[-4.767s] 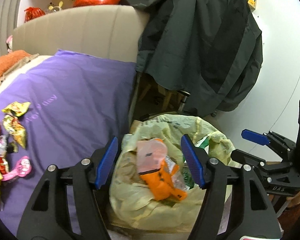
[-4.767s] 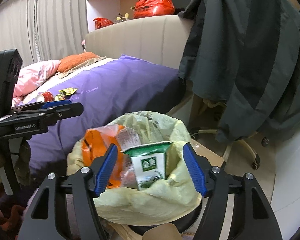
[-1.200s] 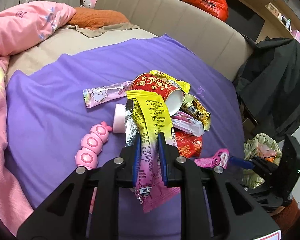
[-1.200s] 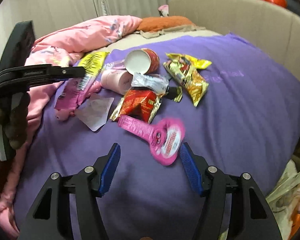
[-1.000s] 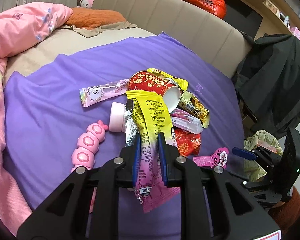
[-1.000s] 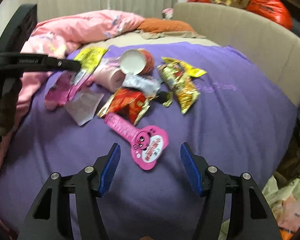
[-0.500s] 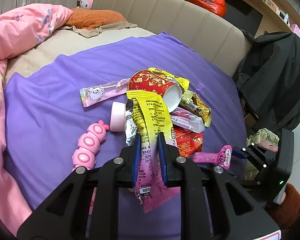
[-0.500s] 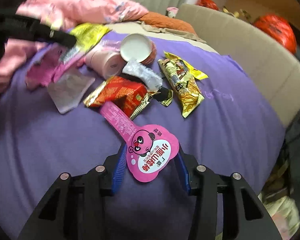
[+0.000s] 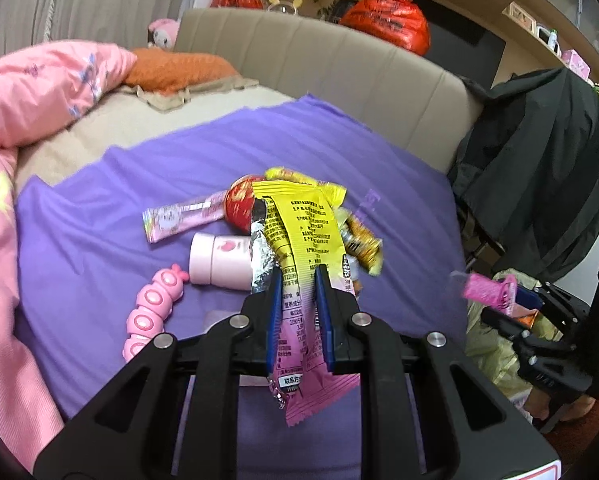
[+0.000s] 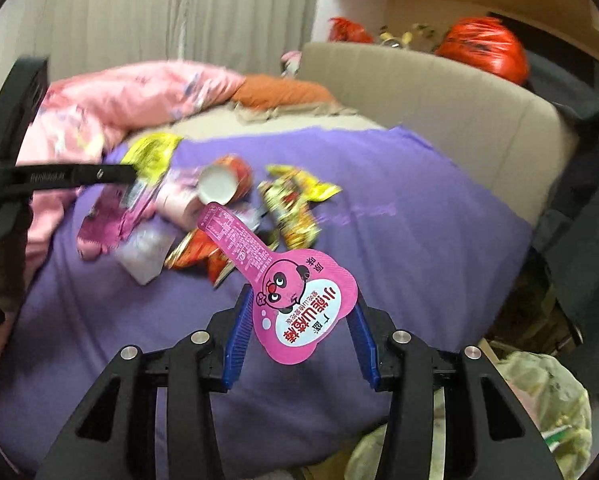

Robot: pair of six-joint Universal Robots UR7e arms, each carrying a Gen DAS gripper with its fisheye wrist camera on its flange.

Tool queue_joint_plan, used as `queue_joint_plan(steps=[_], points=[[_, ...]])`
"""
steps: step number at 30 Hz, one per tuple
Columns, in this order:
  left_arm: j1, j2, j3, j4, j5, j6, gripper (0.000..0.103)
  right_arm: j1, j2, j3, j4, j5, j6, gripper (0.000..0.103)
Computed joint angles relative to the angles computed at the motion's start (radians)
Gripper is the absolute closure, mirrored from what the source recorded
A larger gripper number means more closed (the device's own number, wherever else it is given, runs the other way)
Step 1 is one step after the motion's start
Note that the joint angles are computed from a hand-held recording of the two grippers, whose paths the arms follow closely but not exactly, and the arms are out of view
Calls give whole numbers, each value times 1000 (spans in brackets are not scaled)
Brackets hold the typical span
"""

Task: Collect trash
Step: 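Carry the yellow-pink wrapper and pink lollipop over the bin with both tools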

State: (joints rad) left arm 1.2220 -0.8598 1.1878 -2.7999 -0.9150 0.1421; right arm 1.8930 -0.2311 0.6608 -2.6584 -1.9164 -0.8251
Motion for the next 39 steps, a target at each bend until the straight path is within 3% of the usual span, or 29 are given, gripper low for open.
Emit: queue_joint_plan(steps=[5, 14, 22, 29, 39], points=[[-73, 3, 9, -109, 56, 60, 87, -20, -107, 105, -57, 76, 54, 60], [-207, 96, -58, -250, 82, 201, 87, -54, -286, 285, -226, 146, 10, 60], [-273, 201, -112, -193, 39, 214, 87, -114, -430, 424, -315, 156, 9, 60], [-295, 293, -190, -102, 7, 184, 87, -169, -524, 506, -338, 177, 74, 60], [-290, 351, -235, -1, -53, 139, 87, -204, -556, 540, -345, 157, 60, 60]])
